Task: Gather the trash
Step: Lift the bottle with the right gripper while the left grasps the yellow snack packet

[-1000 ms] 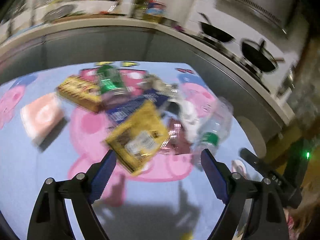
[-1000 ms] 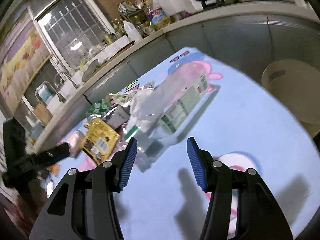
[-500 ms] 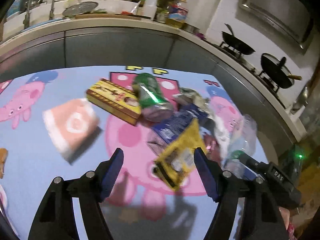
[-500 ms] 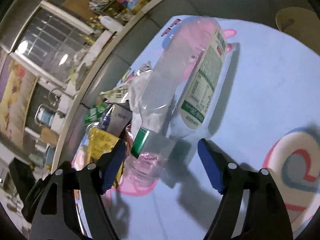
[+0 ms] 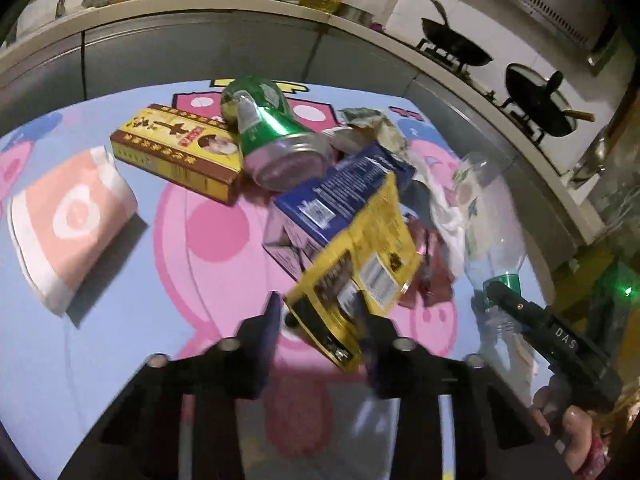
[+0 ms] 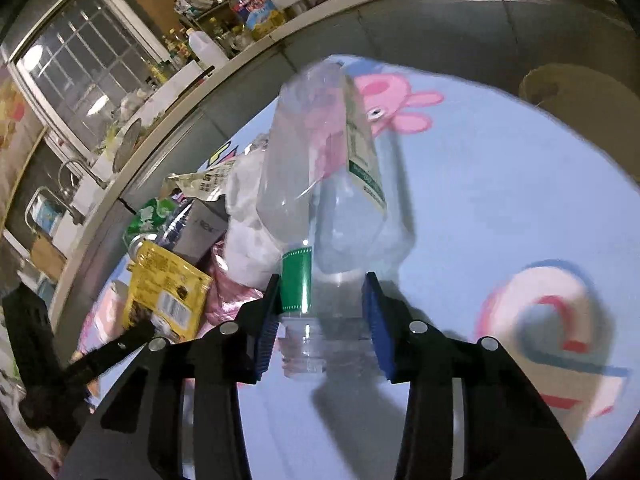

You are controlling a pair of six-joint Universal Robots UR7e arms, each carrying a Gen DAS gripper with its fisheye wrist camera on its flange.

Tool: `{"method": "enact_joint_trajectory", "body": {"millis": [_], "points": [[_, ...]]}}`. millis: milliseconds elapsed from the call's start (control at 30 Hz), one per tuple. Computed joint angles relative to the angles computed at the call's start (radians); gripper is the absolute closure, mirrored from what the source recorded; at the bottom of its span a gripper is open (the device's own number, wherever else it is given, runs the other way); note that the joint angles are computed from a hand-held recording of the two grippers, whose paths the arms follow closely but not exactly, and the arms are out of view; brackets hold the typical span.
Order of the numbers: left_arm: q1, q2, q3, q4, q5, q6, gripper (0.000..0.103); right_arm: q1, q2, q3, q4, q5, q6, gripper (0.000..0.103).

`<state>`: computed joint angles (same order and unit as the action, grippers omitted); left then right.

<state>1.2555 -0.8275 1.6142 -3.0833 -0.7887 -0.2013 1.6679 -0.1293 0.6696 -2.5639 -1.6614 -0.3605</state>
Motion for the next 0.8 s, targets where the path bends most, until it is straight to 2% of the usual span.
{"method": "enact_joint_trajectory", "body": {"millis": [33,67,133,267,300,333,367,400,467,567,667,800], "points": [[-0.002,-0.005,0.014,-0.020,-0.011,0.007,0.085,-0.003,-0.017,0.029,-0.022,-0.002,-0.016,0.064],[-0.004,-0.010,0.028,-0.037,-0.027,0.011,0.095,-0.009,-0.040,0.066,-0.049,-0.009,-0.039,0.064],[-0.008,-0.021,0.059,-0.084,-0.063,0.020,0.096,-0.017,-0.080,0.135,-0.114,-0.028,-0.078,0.063],[-0.030,-0.022,0.082,-0.130,-0.054,0.042,0.097,-0.035,-0.129,0.213,-0.166,-0.051,-0.152,0.062],[-0.033,-0.017,0.076,-0.126,-0.033,0.033,0.085,-0.037,-0.135,0.229,-0.193,-0.061,-0.170,0.060],[-0.036,-0.012,0.069,-0.117,-0.004,0.017,0.071,-0.038,-0.138,0.244,-0.231,-0.073,-0.193,0.050],[-0.037,-0.007,0.059,-0.106,0.018,0.001,0.038,-0.038,-0.141,0.254,-0.252,-0.075,-0.208,0.040],[-0.038,0.000,0.052,-0.122,0.047,-0.012,0.024,-0.039,-0.147,0.269,-0.279,-0.073,-0.227,0.038],[-0.033,0.006,0.046,-0.162,0.036,0.002,0.025,-0.039,-0.155,0.288,-0.323,-0.062,-0.266,0.035],[-0.026,0.009,0.023,-0.126,0.037,-0.007,0.026,-0.034,-0.157,0.296,-0.349,-0.057,-0.314,0.032],[-0.017,0.020,0.003,-0.102,0.046,-0.016,0.025,-0.037,-0.160,0.293,-0.344,-0.057,-0.310,0.030],[0.008,0.035,-0.035,-0.019,0.007,-0.037,0.025,-0.040,-0.147,0.261,-0.303,-0.070,-0.287,0.029]]}}
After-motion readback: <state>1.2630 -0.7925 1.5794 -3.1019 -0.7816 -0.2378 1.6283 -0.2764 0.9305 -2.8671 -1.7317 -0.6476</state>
